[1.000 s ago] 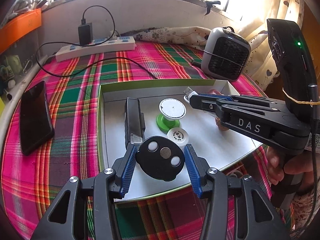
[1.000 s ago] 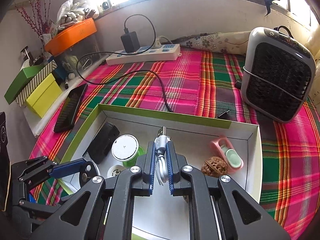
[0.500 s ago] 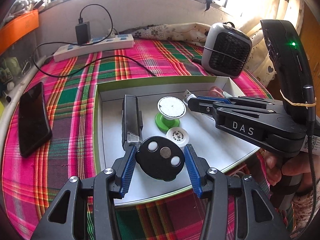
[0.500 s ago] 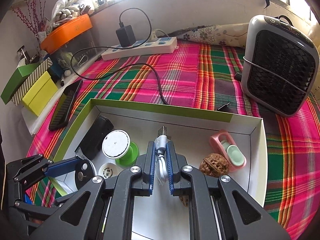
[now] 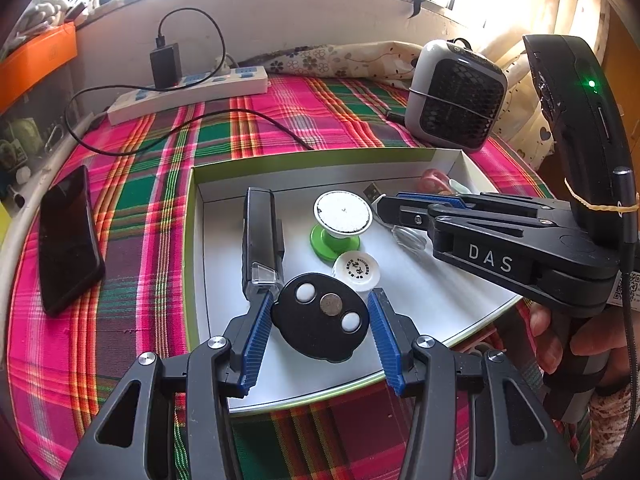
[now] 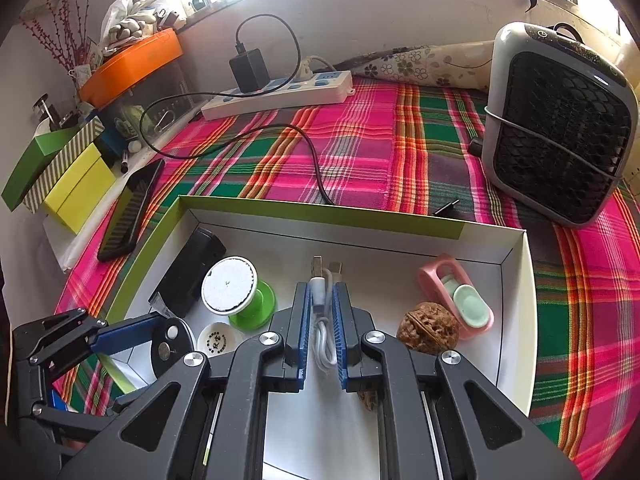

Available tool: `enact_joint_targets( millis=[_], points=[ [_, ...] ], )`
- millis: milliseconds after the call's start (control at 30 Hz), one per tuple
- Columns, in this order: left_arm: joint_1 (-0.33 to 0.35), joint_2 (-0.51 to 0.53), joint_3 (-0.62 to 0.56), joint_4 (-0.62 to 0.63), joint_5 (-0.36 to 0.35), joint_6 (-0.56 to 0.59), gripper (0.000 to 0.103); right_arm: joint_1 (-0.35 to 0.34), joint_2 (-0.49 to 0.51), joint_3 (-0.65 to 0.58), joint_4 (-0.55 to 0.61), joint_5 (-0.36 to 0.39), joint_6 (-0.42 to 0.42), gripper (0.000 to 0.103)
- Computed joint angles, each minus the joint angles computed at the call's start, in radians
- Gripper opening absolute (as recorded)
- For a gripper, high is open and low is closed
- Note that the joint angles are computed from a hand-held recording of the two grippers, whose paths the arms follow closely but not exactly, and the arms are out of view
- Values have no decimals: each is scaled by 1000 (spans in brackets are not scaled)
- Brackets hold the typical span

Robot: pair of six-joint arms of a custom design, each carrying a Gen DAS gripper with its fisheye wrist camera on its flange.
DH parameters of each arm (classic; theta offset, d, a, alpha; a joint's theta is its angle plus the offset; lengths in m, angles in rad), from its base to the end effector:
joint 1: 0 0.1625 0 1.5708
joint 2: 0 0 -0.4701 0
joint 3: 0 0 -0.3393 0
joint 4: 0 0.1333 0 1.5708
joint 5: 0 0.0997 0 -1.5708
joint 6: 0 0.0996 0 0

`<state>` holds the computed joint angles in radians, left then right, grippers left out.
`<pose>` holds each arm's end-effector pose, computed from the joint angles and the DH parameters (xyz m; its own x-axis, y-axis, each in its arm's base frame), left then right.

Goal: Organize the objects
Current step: 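Carry the black remote and white cable into the white box with both tools, then open both tools to release the remote and cable in the box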

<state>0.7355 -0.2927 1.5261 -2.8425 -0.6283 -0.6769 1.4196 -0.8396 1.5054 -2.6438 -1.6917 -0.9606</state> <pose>-0.3491 -0.6043 -0.0767 -0.7894 -0.0964 -0.6062 0.3162 0.7826 -0.5362 0.0127 -0.7216 0.2515 -0.6716 -0.6312 0.3880 -0.7191 0.6814 -0.1362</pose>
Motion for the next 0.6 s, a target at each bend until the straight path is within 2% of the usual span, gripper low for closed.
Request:
enact_joint_targets(
  millis=[300,600],
  points=[
    [-5,-4,7,5,6,-13,47,-2,-21,32,-21,18,-8,40],
    [-28,-10,22,5,46,-25,47,-7,-56,65,-29,48,1,40]
  ],
)
